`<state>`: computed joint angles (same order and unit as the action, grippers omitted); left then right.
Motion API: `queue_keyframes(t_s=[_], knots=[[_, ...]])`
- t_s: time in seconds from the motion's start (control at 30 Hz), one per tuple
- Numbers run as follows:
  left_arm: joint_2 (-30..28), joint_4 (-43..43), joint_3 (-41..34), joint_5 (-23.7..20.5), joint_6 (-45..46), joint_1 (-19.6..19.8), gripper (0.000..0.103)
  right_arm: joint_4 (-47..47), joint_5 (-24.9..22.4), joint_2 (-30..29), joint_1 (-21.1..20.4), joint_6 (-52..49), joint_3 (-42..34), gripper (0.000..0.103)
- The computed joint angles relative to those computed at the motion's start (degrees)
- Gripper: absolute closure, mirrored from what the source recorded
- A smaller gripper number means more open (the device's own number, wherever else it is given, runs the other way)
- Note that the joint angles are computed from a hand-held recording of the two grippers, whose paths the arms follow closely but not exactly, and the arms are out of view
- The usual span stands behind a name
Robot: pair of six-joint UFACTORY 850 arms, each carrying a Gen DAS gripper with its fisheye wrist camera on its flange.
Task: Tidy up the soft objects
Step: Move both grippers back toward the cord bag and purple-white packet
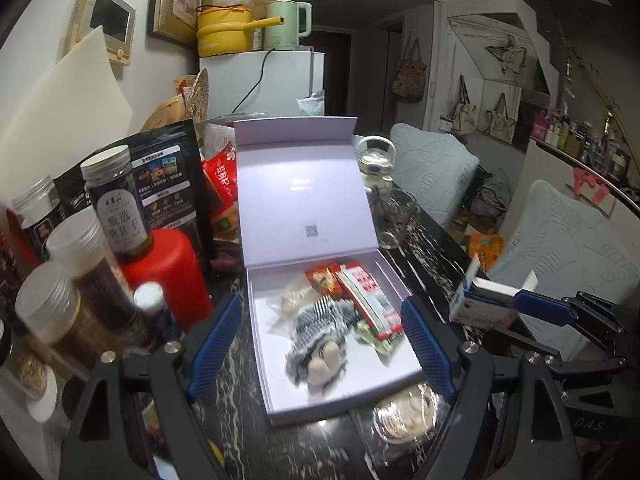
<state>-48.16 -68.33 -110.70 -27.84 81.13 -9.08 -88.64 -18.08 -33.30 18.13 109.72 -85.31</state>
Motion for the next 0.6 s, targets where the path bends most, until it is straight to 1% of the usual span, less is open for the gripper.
queue_keyframes(t_s=[0.13,0.23,0.33,0.43,0.6], knots=[[3.4,-3.5,6.0,-0.9,5.1,0.5,0.021,-3.4,-1.6,2.7,1.2,5.1,4.3,0.043],[5.3,-4.0,9.5,-1.5,6.7,0.5,0.021,-4.3,-2.9,4.6,2.2,7.3,7.5,0.043],[6.8,-3.9,12.4,-2.5,8.2,0.4,0.021,-2.0,-4.2,6.2,3.1,5.9,10.0,0.043],[7.7,-6.2,14.7,-3.8,11.2,0.4,0.021,-0.6,-5.2,7.8,3.8,6.0,12.8,0.043],[8.4,-4.3,16.9,-6.0,10.0,0.1,0.021,3.1,-6.8,9.4,4.6,5.2,15.7,0.043]])
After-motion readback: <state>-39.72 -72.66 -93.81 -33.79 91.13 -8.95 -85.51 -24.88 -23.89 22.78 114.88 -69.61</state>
